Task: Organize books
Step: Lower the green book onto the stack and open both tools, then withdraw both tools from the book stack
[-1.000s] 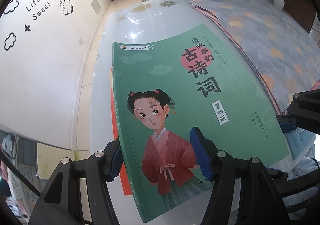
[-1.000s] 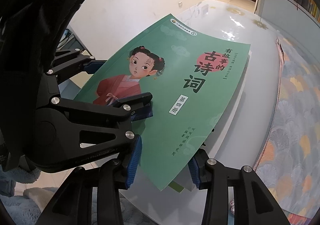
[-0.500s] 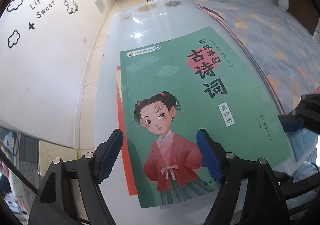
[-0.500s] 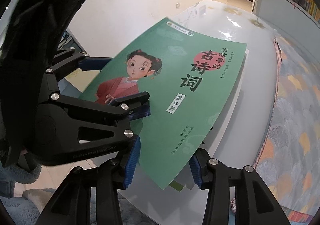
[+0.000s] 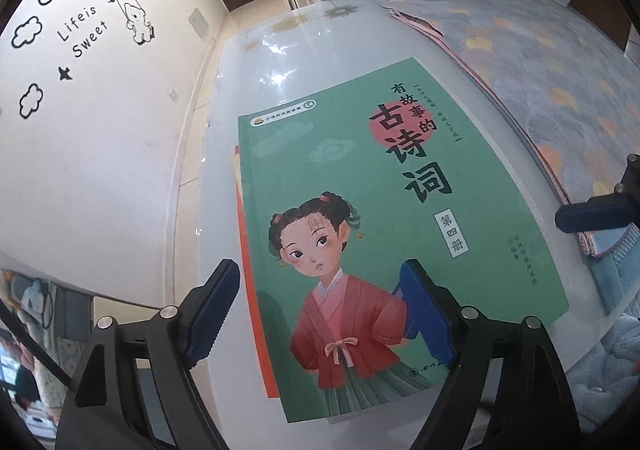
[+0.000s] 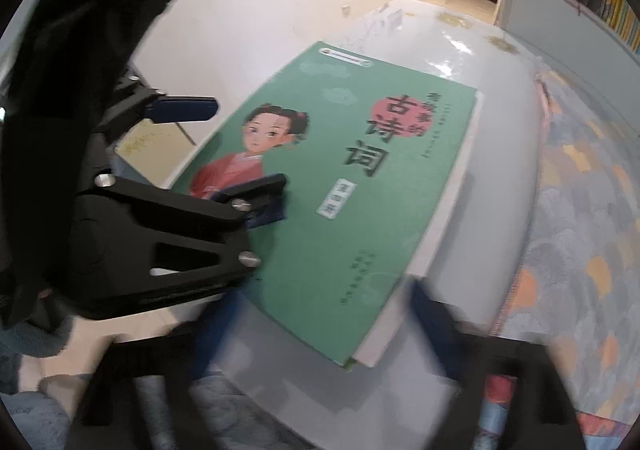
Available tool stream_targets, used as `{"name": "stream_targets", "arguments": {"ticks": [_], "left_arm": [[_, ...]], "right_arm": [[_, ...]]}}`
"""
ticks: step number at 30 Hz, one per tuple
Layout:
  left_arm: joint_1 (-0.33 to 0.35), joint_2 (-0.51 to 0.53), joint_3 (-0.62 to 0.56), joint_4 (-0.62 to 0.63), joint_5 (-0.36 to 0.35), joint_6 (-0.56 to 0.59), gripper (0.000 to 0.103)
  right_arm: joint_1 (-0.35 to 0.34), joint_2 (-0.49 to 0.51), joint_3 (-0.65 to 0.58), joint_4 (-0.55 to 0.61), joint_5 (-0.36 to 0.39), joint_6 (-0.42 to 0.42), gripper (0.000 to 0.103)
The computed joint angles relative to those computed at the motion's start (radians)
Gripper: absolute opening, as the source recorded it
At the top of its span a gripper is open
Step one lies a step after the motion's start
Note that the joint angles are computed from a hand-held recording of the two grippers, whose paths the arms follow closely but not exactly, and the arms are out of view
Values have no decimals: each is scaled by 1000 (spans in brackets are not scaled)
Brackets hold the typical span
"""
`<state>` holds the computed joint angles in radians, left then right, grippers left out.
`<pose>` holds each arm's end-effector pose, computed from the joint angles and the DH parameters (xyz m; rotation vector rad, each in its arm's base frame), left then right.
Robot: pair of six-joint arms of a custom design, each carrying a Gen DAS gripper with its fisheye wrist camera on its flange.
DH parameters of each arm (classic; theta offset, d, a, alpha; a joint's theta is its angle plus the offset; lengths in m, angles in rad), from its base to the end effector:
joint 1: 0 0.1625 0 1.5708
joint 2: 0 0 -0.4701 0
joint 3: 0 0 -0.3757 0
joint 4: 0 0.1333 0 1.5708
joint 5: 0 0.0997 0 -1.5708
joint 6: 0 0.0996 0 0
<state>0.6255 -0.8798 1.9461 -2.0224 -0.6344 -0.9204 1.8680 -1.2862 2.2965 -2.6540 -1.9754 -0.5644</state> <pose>-0.3035 -0.4826 0.0901 0.3600 2.0772 -0.4521 0.2182 -0.3911 0.2114 1.1219 -2.4900 0.0241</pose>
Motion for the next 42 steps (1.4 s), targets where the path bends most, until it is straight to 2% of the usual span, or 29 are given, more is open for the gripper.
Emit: {"name": "stream_targets", "arguments": {"ticks": [6, 7, 8, 9, 13, 16, 23, 26, 28, 30, 32, 36, 42], "left_arm": [[-9, 13, 0, -7, 0, 4, 85], [-10, 13, 1, -8, -2, 4, 87], [-10, 14, 1, -9, -7, 4, 99], [-5, 15, -2, -14, -24, 12, 103], [-3, 5, 26, -105, -68, 54, 103], [-9, 4, 38, -128, -75, 56, 103], [-32, -15, 44, -142, -99, -31, 103], [-49, -20, 27, -93, -87, -90, 103], [-58, -20, -21, 29, -85, -166, 103], [-77, -28, -44, 80, -81, -215, 102], [-99, -40, -47, 63, -78, -225, 103], [-115, -36, -67, 78, -89, -223, 103], [-99, -38, -72, 59, -138, -227, 103]], "right_arm": [[33, -16, 25, -5, 18, -64, 103], [37, -17, 28, -2, 17, -69, 103], [40, -17, 31, -1, 16, -71, 103], [42, -18, 33, 3, 17, -73, 103], [45, -25, 35, 13, 8, -65, 103], [42, -19, 32, -5, -8, -48, 103], [37, -47, 40, -29, 10, -46, 103], [51, -66, 54, -83, -9, -67, 103], [61, -77, 55, -104, -36, -69, 103], [68, -104, 56, -114, -42, -58, 103], [76, -135, 47, -96, -45, -41, 103], [122, -190, 49, -45, -116, 1, 103], [95, -197, 18, 17, -92, -17, 103]]}}
